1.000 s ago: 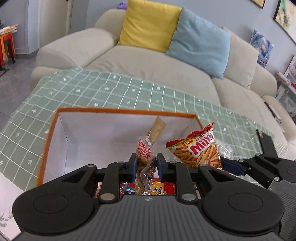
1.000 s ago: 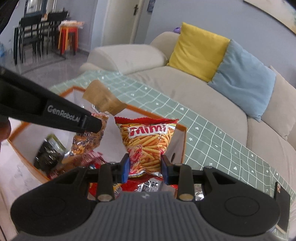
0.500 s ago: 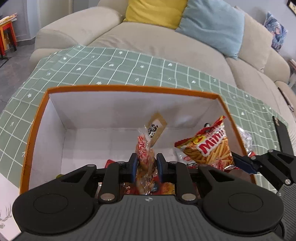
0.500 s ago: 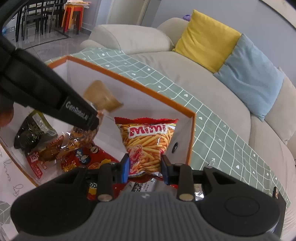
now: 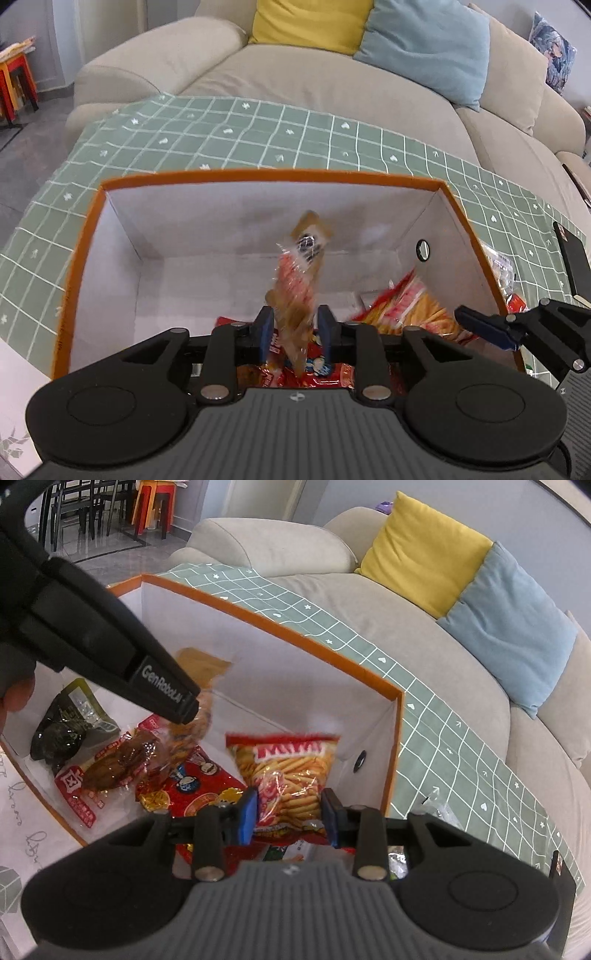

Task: Organize snacks
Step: 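Open both grippers to drop the pouch and Mimi bag into the box, then withdraw both grippers from the box toward the remaining snacks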

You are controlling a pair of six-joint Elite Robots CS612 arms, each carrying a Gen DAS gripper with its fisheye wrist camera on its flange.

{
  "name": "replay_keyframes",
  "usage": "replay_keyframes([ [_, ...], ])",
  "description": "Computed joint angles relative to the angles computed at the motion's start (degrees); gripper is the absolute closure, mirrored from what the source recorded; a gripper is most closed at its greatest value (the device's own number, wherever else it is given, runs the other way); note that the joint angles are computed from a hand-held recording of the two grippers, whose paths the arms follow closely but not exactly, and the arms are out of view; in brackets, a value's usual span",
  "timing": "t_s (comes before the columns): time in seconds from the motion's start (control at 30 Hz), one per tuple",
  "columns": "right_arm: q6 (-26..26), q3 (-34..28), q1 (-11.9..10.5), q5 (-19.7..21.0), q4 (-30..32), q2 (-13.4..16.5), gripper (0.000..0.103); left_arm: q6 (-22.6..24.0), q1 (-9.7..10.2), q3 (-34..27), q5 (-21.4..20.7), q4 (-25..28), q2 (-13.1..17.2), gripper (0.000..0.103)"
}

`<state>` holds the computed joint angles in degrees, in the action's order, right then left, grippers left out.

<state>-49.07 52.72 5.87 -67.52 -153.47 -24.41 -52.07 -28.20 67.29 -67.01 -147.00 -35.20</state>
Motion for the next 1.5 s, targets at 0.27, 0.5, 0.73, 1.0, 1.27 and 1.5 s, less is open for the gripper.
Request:
replay_keyframes([
  [0.27, 2.8, 2.3, -0.6, 1.7, -2.1, -1.7, 0.052, 0.9, -1.39, 2.1, 5.4, -2.4, -1.7, 0.043],
  [0.5, 12.4, 5.8, -2.2, 4.0, -8.5, -3.7, 0.044, 3.1, -3.81, 5.2, 14.6, -8.9, -3.4, 0.037],
  [0.73, 21.9, 11.0, -4.4, 7.2, -17.6, -5.8, 0.043, 7.6, -6.65, 6.9, 21.4, -16.8, -3.4, 0.035],
  [1.0, 27.7, 16.4, -6.8, 6.8, -25.6, -7.6, 0.043, 11.3, -9.03, 6.7, 22.2, -20.2, -2.8, 0.041],
  [1.27, 28.3, 19.9, -9.1, 4.3, -25.7, -8.7, 0.039, 14.1, -10.39, 5.5, 17.3, -22.0, -1.4, 0.043],
  [1.5, 26.8, 21.7, -10.9, 1.4, -23.9, -8.7, 0.039, 15.6, -10.58, 2.5, 9.1, -18.5, 0.6, 0.043],
])
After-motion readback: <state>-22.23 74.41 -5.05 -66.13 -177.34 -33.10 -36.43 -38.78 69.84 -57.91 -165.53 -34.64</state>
